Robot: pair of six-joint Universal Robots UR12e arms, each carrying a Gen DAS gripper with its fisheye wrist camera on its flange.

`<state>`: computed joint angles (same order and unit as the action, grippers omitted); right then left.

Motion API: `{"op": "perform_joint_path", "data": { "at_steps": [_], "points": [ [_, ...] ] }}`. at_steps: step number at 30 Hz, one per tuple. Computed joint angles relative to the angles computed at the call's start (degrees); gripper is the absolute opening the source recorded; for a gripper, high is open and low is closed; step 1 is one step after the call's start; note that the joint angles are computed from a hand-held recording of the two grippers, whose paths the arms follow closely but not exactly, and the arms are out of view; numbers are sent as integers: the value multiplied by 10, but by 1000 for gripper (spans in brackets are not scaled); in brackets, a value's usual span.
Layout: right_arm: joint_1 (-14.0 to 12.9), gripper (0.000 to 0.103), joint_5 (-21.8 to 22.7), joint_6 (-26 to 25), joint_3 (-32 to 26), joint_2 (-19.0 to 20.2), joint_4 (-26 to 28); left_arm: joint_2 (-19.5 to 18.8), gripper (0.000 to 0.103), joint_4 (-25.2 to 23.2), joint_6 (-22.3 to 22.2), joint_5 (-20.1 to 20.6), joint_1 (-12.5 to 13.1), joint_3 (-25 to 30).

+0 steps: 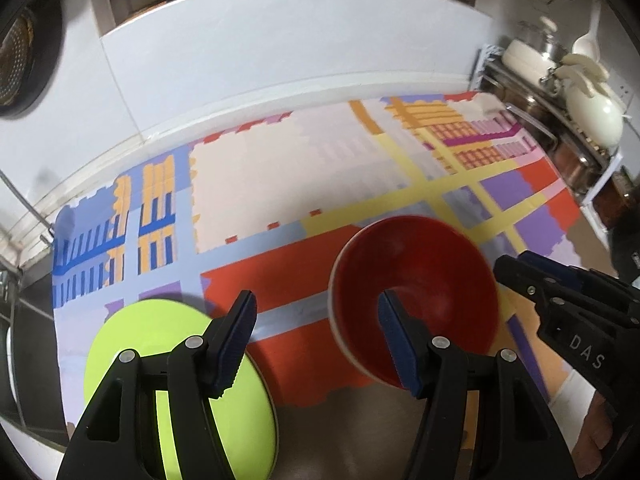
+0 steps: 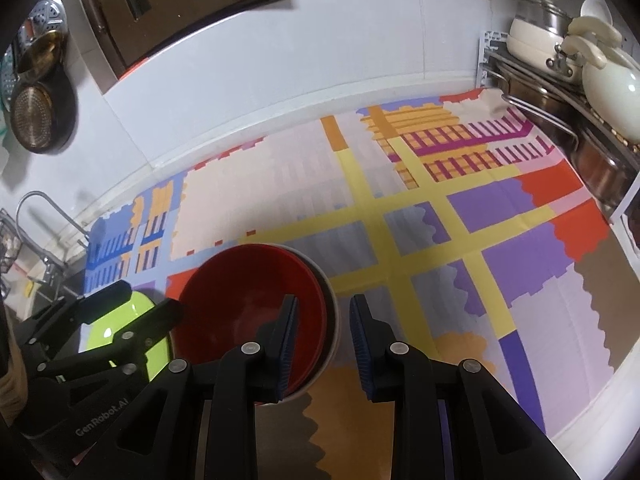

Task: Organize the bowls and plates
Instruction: 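Close both grippers on the rims of the nested bowls, then lift the nested bowls and carry them toward the green plate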

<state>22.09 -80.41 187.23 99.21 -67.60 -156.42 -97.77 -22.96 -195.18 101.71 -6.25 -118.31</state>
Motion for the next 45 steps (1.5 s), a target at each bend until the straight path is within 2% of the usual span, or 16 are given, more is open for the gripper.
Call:
{"op": "perform_joint_path", "data": {
  "at_steps": [12, 20, 27, 36, 45],
  "points": [
    [1, 28, 11, 0, -8, 20, 28, -24, 62, -25, -13, 11, -3, 7],
    [1, 28, 17, 5, -12, 27, 43, -32, 59, -32, -23, 2, -2, 11],
    [0, 28, 32, 9, -16, 32, 53, -38, 46, -41, -23, -9, -1, 14],
    [3, 27, 24, 17, -21, 35, 65, -42, 25, -32, -13, -37, 1, 15],
    [8, 24, 7, 21, -26, 37, 73, -43, 26, -31, -20, -54, 5, 15]
  ]
}}
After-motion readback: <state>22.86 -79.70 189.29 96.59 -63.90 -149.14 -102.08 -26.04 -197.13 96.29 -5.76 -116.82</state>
